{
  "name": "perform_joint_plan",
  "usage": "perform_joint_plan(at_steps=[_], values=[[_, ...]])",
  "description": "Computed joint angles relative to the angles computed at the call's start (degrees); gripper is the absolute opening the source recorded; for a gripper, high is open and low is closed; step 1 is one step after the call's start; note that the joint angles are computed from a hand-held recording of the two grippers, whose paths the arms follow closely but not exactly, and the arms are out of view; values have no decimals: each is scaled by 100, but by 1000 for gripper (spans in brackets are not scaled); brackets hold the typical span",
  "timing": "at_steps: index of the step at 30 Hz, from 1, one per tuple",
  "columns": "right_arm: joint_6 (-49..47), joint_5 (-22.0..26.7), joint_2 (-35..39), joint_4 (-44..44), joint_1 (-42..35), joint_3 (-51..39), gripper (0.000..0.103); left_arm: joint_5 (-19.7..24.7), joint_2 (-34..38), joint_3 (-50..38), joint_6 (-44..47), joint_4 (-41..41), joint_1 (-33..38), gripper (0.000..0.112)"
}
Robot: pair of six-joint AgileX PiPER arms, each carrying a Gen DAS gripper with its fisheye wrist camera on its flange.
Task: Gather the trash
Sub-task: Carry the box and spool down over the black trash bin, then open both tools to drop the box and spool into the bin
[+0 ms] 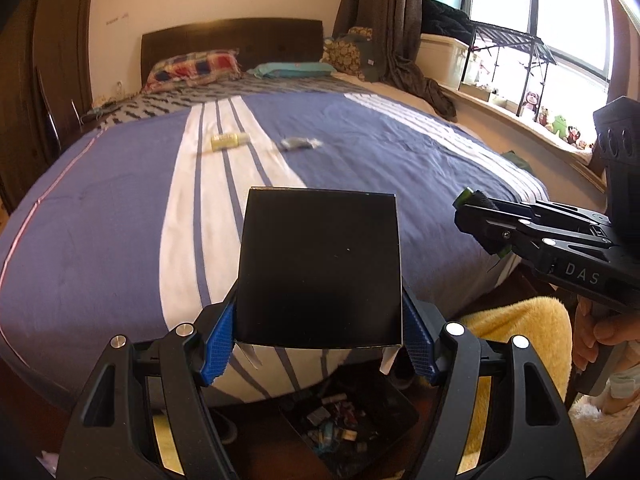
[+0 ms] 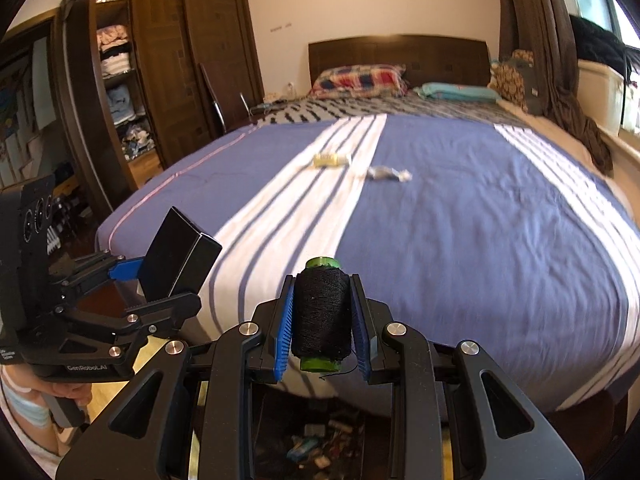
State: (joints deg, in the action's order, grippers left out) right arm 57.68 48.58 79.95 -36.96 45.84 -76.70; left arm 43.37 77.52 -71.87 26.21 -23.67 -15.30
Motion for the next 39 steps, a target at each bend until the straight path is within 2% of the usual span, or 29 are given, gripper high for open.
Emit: perform_joint_plan(at_steps=[7,13,20,24,30,33,39], values=[[630,-121,-234,-114,304,783,27,-22,-211,625,306,-151,55,68],[776,-286,-266,196,318,1311,27,-88,-283,1144,357,-100,-39,68],[604,-575,-85,772,157,1736,27,-217,-79,1645,320,42,-251,68],[412,-852,127,1164,42,1953,27,-319,346,1837,352,-8,-287,68],[-275,-1412,581,2199,-344,2260,27,-293,1120,1856,340,-24,-320,68],[-998,-1710,850,3078,-584,2357,27,-311,1526,1814,234,68,-327,68],[-1879,-1804,1316,4023,-877,2193,27,-226,2101,1610,169,64,-269,68]])
